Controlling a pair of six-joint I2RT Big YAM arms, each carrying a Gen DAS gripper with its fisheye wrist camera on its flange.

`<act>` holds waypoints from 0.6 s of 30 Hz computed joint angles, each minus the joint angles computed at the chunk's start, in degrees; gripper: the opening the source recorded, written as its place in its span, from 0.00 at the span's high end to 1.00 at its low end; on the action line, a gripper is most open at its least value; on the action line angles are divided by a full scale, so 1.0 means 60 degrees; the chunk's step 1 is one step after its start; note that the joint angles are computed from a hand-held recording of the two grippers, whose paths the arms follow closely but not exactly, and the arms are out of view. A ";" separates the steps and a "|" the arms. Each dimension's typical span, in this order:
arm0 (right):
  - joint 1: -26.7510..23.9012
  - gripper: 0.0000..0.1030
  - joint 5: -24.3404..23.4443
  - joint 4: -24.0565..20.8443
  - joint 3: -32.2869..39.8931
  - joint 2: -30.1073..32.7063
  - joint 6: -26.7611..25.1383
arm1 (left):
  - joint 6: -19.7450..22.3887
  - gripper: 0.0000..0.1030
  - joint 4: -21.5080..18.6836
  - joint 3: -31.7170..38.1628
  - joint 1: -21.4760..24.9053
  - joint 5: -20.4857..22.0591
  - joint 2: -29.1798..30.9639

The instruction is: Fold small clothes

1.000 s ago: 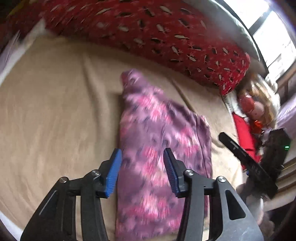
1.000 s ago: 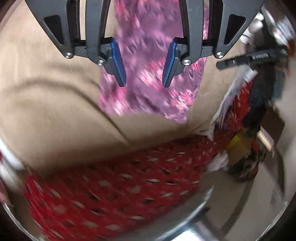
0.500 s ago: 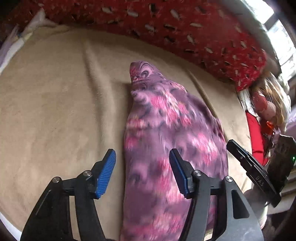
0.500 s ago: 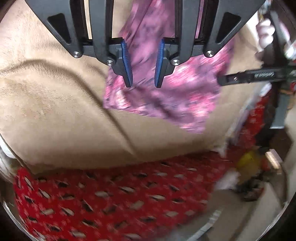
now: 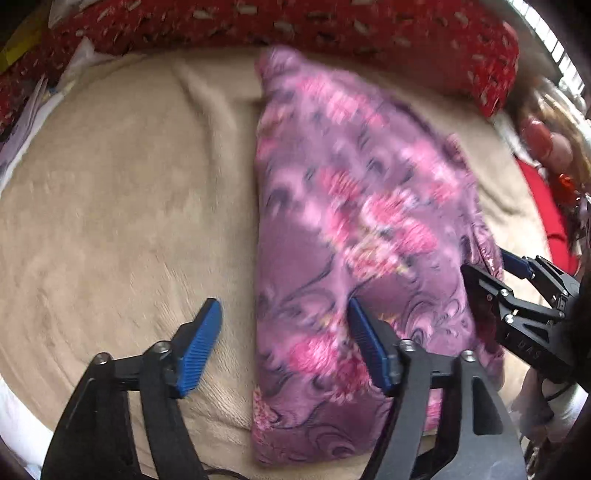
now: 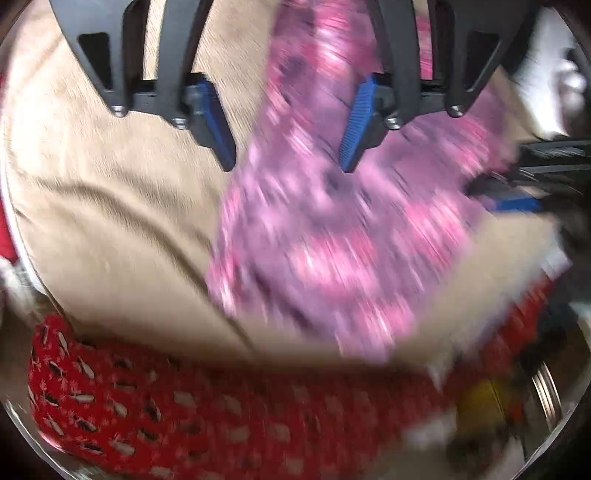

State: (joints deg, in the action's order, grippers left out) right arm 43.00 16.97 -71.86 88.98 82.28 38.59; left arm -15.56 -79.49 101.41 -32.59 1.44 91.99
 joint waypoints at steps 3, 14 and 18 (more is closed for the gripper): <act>0.0136 0.41 0.0129 0.0120 -0.0303 -0.0242 0.0380 | -0.0317 0.23 -0.0192 -0.0031 0.0114 0.0294 -0.0088; 0.0647 0.17 0.0606 -0.1083 -0.0424 -0.0504 0.1434 | -0.0336 0.21 -0.0220 -0.0938 -0.0223 -0.0346 -0.0774; 0.0928 0.17 0.0950 -0.1654 -0.0178 -0.0518 0.1578 | -0.0352 0.21 -0.0425 -0.1259 -0.0309 -0.0645 -0.1177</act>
